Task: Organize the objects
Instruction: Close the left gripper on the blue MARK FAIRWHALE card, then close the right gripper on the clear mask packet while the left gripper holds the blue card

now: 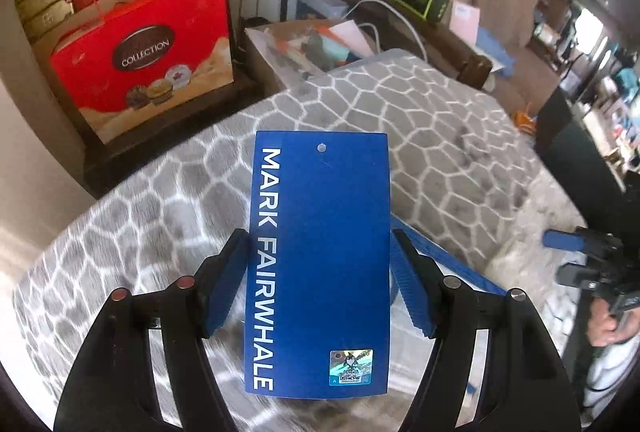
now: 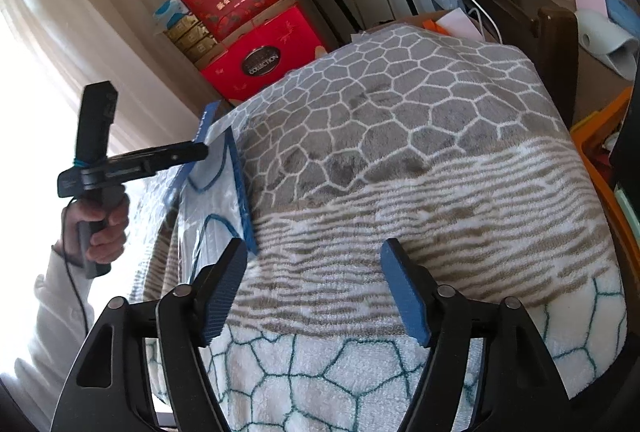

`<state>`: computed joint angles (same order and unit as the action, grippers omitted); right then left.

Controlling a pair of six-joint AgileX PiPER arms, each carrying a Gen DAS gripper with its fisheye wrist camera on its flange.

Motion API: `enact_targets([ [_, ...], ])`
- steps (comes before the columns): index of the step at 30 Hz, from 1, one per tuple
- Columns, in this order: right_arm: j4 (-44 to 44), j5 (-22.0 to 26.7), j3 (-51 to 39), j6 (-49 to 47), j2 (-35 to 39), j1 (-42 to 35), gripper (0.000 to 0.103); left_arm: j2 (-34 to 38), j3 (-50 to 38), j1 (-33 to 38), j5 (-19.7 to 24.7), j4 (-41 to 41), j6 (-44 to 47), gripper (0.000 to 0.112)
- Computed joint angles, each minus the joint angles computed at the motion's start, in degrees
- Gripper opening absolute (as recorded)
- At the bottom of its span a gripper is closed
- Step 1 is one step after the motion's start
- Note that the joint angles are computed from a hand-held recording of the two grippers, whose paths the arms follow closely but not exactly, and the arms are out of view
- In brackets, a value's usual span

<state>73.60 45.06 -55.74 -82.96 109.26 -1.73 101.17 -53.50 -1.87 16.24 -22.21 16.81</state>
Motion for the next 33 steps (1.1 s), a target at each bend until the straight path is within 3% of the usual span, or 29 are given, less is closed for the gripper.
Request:
enact_targets([
  [5, 0.88, -1.84, 2.71, -5.40, -3.39, 4.21, 0.092, -4.06, 5.65, -0.15, 0.12, -10.73, 5.90, 0.068],
  [7, 0.21, -3.78, 3.99, -9.17, -5.02, 7.27, 0.101, -4.80, 7.78, 1.18, 1.81, -20.23, 13.12, 0.068],
  [10, -4.16, -5.68, 4.06, -14.64, -5.44, 13.44, 0.102, -5.88, 10.45, 2.26, 3.32, -28.14, 19.51, 0.068],
  [13, -6.88, -7.96, 2.47, -19.08, -3.77, 18.28, 0.102, -6.99, 11.70, 2.04, 2.65, -27.81, 19.04, 0.068],
  [18, -20.33, -16.13, -3.92, -9.40, 0.55, 25.66, 0.102, -8.34, 13.81, 2.91, 3.07, -35.28, 26.53, 0.068],
  [23, -24.63, -14.83, -10.86, -1.26, 5.43, 26.50, 0.103, -8.85, 15.72, 4.35, 3.70, -44.40, 35.17, 0.068],
  [25, -23.11, -16.07, -9.63, -1.77, 5.10, 26.69, 0.102, -9.77, 16.85, 5.44, 4.64, -48.87, 39.67, 0.068],
  [26, -22.45, -16.25, -9.09, -2.05, 4.72, 26.63, 0.093, -10.26, 17.32, 6.14, 5.49, -50.60, 41.43, 0.068],
  [28, -20.31, -16.71, -8.13, -2.44, 3.60, 26.63, 0.063, -11.54, 18.37, 7.62, 6.86, -53.58, 44.24, 0.068],
  [29, -20.38, -16.66, -8.24, -0.61, 3.27, 26.49, 0.040, -11.87, 18.56, 8.19, 7.65, -54.27, 44.96, 0.068],
  [30, -21.04, -15.02, -8.92, 2.73, 3.21, 26.06, 0.031, -12.12, 18.85, 9.15, 9.30, -55.49, 46.30, 0.068],
  [33, -19.51, -14.01, -9.05, 2.53, 3.18, 25.00, 0.020, -13.47, 20.11, 11.28, 13.20, -60.34, 50.36, 0.068],
])
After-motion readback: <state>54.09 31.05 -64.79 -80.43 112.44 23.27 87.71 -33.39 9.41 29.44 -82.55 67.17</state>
